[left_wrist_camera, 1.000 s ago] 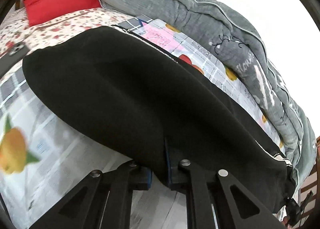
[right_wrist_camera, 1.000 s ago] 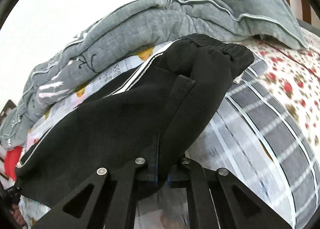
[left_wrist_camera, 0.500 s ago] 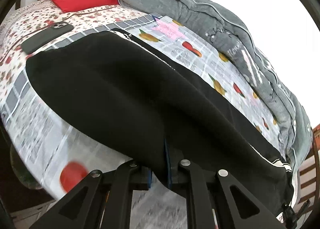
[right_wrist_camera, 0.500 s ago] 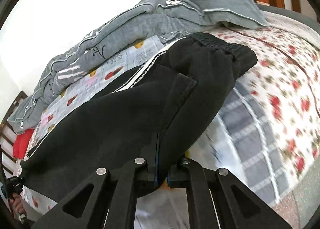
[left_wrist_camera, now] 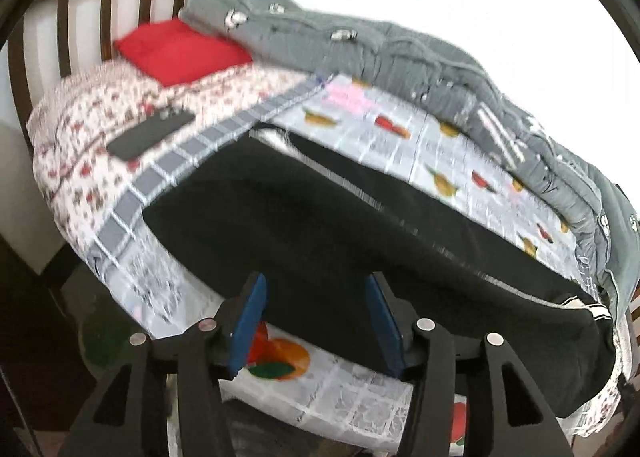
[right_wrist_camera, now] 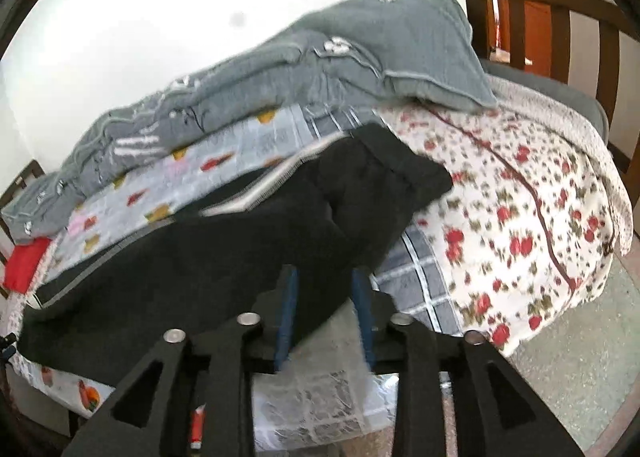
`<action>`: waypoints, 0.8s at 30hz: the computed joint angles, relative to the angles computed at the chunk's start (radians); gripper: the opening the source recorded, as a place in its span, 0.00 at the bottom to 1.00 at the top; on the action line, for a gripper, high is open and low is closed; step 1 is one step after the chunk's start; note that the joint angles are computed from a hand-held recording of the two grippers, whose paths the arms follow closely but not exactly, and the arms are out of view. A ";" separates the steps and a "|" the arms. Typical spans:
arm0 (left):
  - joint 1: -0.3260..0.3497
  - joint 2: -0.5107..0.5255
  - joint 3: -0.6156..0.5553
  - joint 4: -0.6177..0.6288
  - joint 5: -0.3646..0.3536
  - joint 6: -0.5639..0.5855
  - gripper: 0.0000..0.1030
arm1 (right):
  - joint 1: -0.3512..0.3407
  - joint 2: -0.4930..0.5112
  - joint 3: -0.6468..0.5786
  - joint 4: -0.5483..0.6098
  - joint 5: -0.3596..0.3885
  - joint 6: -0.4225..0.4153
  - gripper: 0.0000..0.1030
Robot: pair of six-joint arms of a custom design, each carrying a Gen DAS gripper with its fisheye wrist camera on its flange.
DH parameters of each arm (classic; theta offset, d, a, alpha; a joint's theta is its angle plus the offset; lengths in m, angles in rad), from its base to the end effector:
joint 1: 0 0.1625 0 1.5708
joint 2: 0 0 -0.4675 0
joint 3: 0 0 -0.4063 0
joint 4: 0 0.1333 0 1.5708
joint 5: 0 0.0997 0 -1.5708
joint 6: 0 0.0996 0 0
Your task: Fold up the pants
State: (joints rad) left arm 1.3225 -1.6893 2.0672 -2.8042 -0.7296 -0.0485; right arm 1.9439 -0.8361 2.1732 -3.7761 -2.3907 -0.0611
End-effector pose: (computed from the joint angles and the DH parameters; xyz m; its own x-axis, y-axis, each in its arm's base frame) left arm 0.0936 -0.4754 0.5085 -0.7913 -0.4120 -0.4517 0.1230 0.6165 -0.7777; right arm 0.2472 -0.4657 0.1463 -0.8228 0.2336 0.5181 -0.2863 0.6172 -0.7329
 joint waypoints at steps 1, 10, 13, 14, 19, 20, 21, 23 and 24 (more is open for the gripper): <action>-0.005 0.005 -0.011 -0.006 0.009 0.011 0.49 | 0.007 0.003 -0.010 0.001 0.001 -0.005 0.31; 0.020 0.096 -0.124 -0.043 -0.013 0.067 0.49 | 0.043 0.076 -0.145 0.091 0.018 -0.033 0.33; 0.038 0.136 -0.168 -0.042 -0.021 0.086 0.49 | 0.044 0.111 -0.201 0.119 0.014 -0.048 0.34; 0.045 0.152 -0.186 -0.038 -0.025 0.091 0.49 | 0.044 0.120 -0.216 0.129 0.012 -0.049 0.34; 0.082 0.217 -0.262 -0.026 -0.065 0.104 0.49 | 0.037 0.166 -0.297 0.192 0.011 -0.037 0.35; 0.085 0.227 -0.271 -0.029 -0.066 0.109 0.49 | 0.036 0.172 -0.308 0.203 0.011 -0.036 0.35; 0.090 0.236 -0.283 -0.032 -0.070 0.118 0.49 | 0.035 0.178 -0.321 0.216 0.012 -0.036 0.35; 0.104 0.254 -0.312 -0.041 -0.081 0.145 0.54 | 0.035 0.193 -0.348 0.239 0.005 -0.037 0.36; 0.114 0.262 -0.327 -0.050 -0.090 0.156 0.56 | 0.035 0.198 -0.359 0.246 0.003 -0.038 0.37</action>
